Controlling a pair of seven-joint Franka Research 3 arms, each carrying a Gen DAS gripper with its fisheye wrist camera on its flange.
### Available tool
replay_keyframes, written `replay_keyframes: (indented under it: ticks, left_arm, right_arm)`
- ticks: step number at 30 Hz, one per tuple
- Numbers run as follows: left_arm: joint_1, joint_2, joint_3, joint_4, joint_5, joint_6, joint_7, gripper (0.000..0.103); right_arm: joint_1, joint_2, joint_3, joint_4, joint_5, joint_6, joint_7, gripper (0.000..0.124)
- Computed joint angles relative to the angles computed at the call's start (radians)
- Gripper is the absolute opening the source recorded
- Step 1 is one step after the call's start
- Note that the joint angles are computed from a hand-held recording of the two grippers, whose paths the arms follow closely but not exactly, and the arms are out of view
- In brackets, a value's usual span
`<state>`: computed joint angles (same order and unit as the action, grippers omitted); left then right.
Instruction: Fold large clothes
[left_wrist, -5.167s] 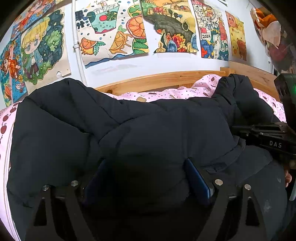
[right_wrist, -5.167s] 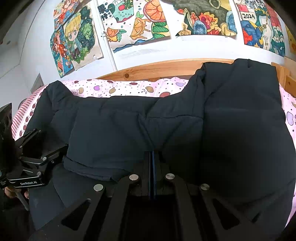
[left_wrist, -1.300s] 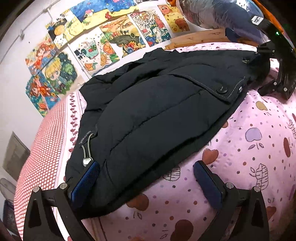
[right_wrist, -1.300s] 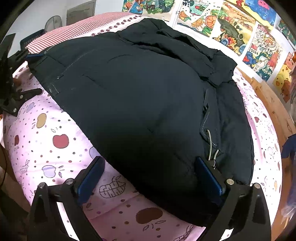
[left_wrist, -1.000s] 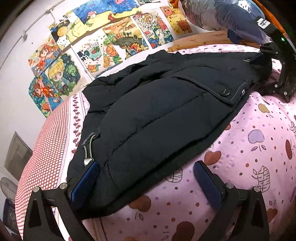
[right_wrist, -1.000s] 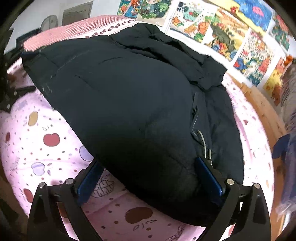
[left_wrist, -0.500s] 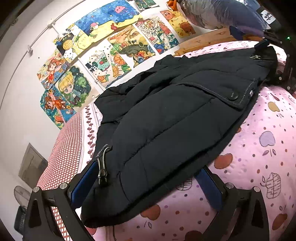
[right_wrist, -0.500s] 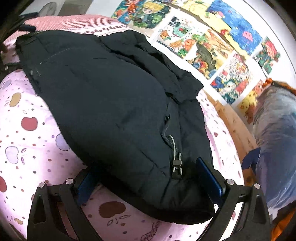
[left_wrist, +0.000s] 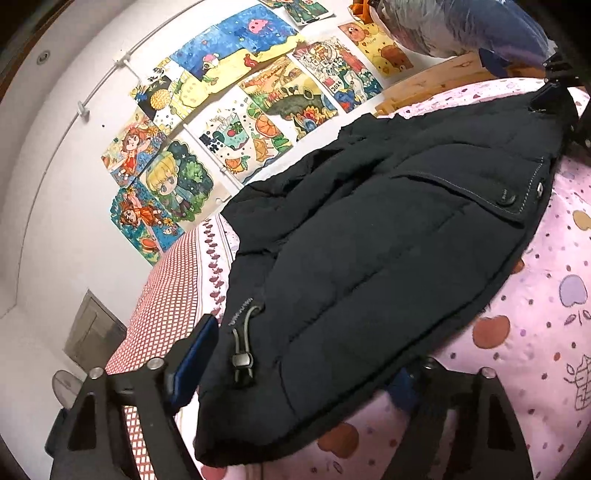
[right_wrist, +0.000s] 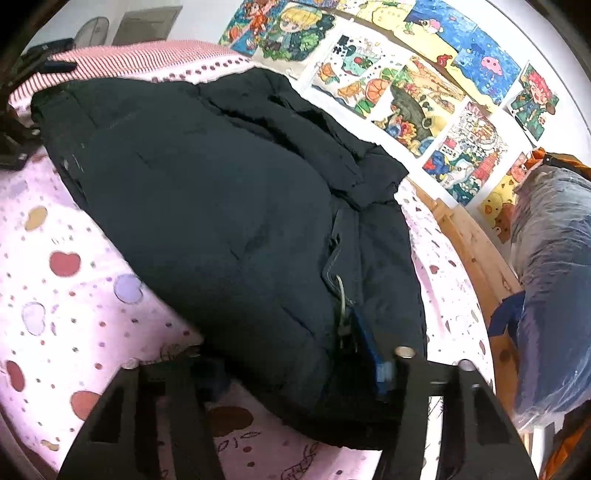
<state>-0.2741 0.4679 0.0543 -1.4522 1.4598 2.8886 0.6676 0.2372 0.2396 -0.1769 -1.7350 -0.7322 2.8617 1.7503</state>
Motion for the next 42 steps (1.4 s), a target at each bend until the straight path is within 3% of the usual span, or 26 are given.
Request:
replay_keyframes:
  ticks: [3,5,7,8,11,13,15,18,20,22,24,26,31,36,38,42]
  left_arm:
    - [-0.002,-0.002,0.009,0.011,0.044,0.029,-0.022,0.068]
    - [-0.008,0.003,0.016,0.028,0.107,0.047,-0.018,0.050]
    - [-0.004,0.006,0.017,0.051,0.183,0.069,-0.051,0.038]
    - [0.012,0.011,0.004,0.066,0.166,0.091,-0.025,0.028]
    - [0.053,0.026,-0.031,0.105,0.009,0.132,0.101,0.016]
    - [0.088,0.038,-0.068,0.126,-0.151,0.154,0.216,0.013]
    - [0.147,0.051,-0.142,0.149,-0.332,0.171,0.342,0.011]
    - [0.196,0.063,-0.209,0.175,-0.494,0.187,0.443,0.010]
    - [0.201,0.062,-0.210,0.182,-0.545,0.209,0.465,0.009]
    - [0.169,0.048,-0.154,0.178,-0.546,0.247,0.440,0.009]
    - [0.087,0.031,-0.023,0.179,-0.501,0.302,0.353,0.008]
    - [0.041,0.018,0.049,0.176,-0.501,0.334,0.319,0.008]
    - [0.065,0.003,0.025,0.198,-0.615,0.366,0.367,0.008]
    - [0.052,0.031,0.047,0.282,-0.710,0.374,0.405,0.008]
    - [0.077,0.063,0.002,0.337,-0.752,0.348,0.462,0.008]
    - [0.139,0.202,-0.161,0.560,-0.875,0.201,0.664,0.008]
  right_arm:
    - [0.000,-0.001,0.004,0.012,0.002,0.027,-0.010,0.025]
    - [0.003,0.000,0.003,0.025,0.012,0.040,-0.006,0.021]
    - [-0.009,0.003,0.017,0.039,0.067,0.047,-0.041,0.018]
    - [-0.023,0.006,0.034,0.050,0.119,0.047,-0.080,0.017]
    - [-0.052,0.016,0.065,0.089,0.278,0.042,-0.157,0.015]
    - [-0.065,0.028,0.076,0.120,0.378,0.041,-0.188,0.013]
    - [-0.064,0.035,0.073,0.148,0.444,0.054,-0.190,0.012]
    - [-0.046,0.042,0.047,0.165,0.479,0.094,-0.185,0.010]
    - [-0.026,0.041,0.021,0.169,0.471,0.128,-0.174,0.009]
    - [0.002,0.036,-0.015,0.168,0.446,0.166,-0.147,0.009]
    - [0.023,0.025,-0.042,0.160,0.435,0.217,-0.121,0.008]
    - [0.040,0.015,-0.063,0.157,0.436,0.270,-0.104,0.008]
    - [0.108,0.010,-0.131,0.188,0.471,0.347,-0.098,0.008]
    - [0.207,0.027,-0.240,0.229,0.515,0.415,-0.108,0.008]
    - [0.256,0.054,-0.300,0.267,0.542,0.412,-0.112,0.008]
    - [0.198,0.156,-0.255,0.424,0.627,0.345,-0.155,0.008]
